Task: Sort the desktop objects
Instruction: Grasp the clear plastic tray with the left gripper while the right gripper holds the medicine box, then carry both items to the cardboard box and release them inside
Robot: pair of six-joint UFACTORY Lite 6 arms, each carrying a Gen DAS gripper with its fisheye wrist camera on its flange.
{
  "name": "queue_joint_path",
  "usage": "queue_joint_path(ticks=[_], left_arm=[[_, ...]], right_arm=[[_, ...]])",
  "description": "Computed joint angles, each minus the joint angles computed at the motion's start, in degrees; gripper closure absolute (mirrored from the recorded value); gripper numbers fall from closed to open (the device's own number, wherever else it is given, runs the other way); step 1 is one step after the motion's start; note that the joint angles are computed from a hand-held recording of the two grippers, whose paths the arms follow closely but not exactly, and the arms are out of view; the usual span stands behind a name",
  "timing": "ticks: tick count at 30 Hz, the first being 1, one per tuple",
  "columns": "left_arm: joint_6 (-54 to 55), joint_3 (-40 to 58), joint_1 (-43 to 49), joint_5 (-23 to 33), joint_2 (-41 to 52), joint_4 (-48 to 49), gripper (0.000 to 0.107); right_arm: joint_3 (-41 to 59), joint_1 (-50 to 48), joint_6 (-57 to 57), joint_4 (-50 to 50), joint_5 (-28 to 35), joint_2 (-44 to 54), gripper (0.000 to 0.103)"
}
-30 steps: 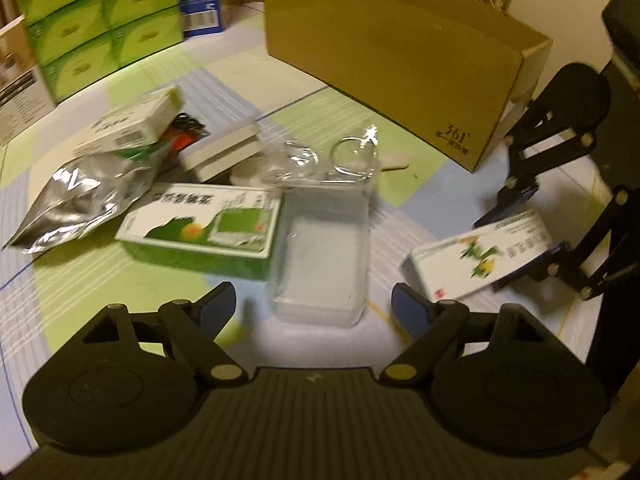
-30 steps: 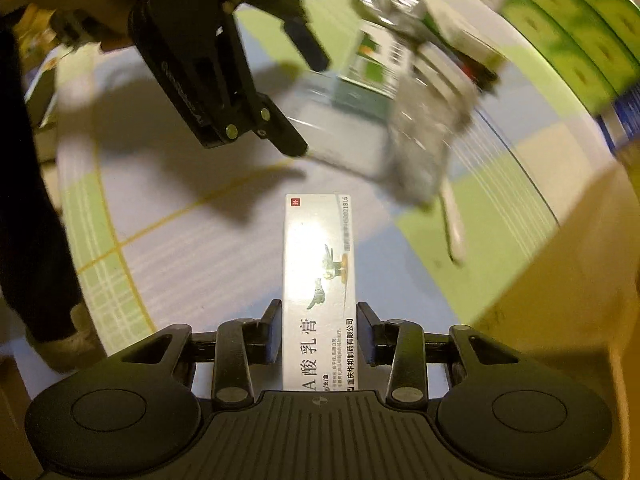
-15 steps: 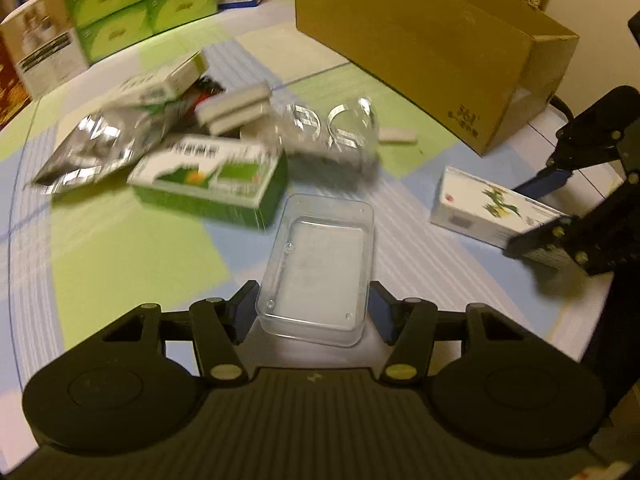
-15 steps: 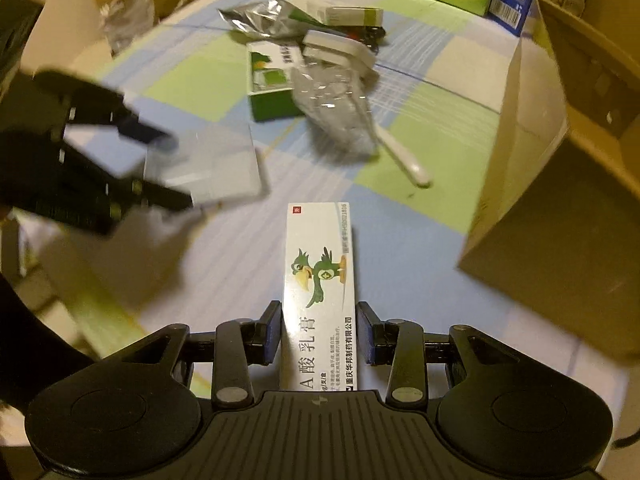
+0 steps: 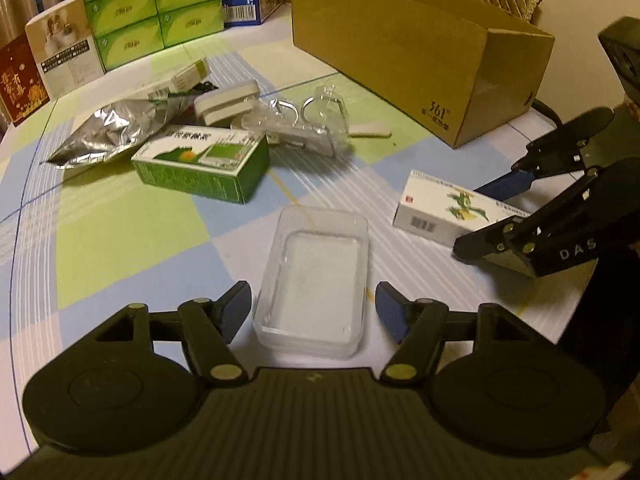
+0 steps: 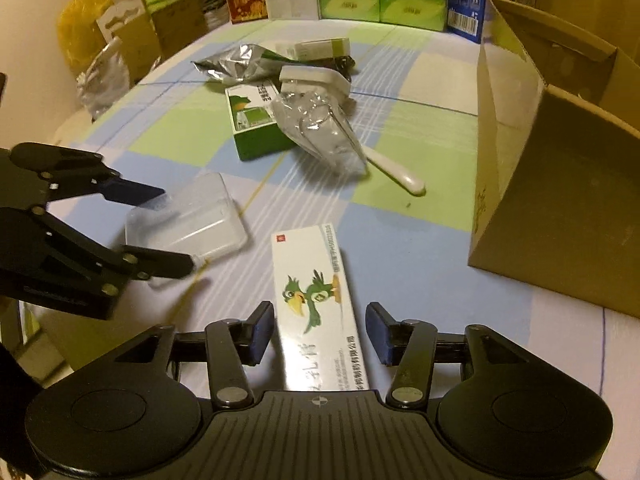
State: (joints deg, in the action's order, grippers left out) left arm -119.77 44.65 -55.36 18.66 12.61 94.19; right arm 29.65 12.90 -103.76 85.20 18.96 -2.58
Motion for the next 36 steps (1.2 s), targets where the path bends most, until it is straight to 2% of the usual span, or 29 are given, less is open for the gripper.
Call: queue_joint_path(ticks=[4,6,10,12,14,17,22,28,32,36], left_arm=[[0.9,2.9,1.3,-1.4,3.5,0.8,0.043],[2.9,4.2,1.4,-1.5,5.0,-0.2,0.044],[8.0,5.6,1.8,-2.4,6.0,-5.1,0.054],[13.5,6.4,1.9,-2.3,6.0,-11.1,0.055],[15.2,6.6,1.7,-2.1,5.6,-13.1,0.055],[16.2,6.5,1.3,-1.6,3.7,-15.0,0.055],[23.0,8.4,0.3,1.3,1.5,-22.7,0.055],[33.4,14.1,-1.5,6.9,-0.4,-33.1,0.055],[40.8,22.2,-2.3,11.2,0.6,-38.9,0.055],[50.3,36.1,-2.2,13.8,6.4,-45.3,0.055]], right_arm=[[-1.4,2.0,-10.3,10.0,-1.4,-0.1,0.057],[-1.7,2.8,-16.4,16.2,-2.2,0.4,0.065],[-2.3,2.1,-20.7,20.6,-1.3,0.5,0.067],[-3.1,2.2,-23.1,23.2,-1.7,-0.3,0.067],[-3.7,2.0,-22.3,23.8,-2.2,-1.5,0.068],[-4.1,0.9,-15.1,17.7,-2.0,-4.3,0.068],[-3.8,-0.9,4.1,0.0,-0.8,-13.4,0.068],[3.5,-7.3,27.9,-21.6,6.0,-20.9,0.068],[13.9,-13.5,34.2,-28.8,11.4,-19.0,0.068],[25.8,-19.9,35.2,-32.2,15.1,-12.4,0.068]])
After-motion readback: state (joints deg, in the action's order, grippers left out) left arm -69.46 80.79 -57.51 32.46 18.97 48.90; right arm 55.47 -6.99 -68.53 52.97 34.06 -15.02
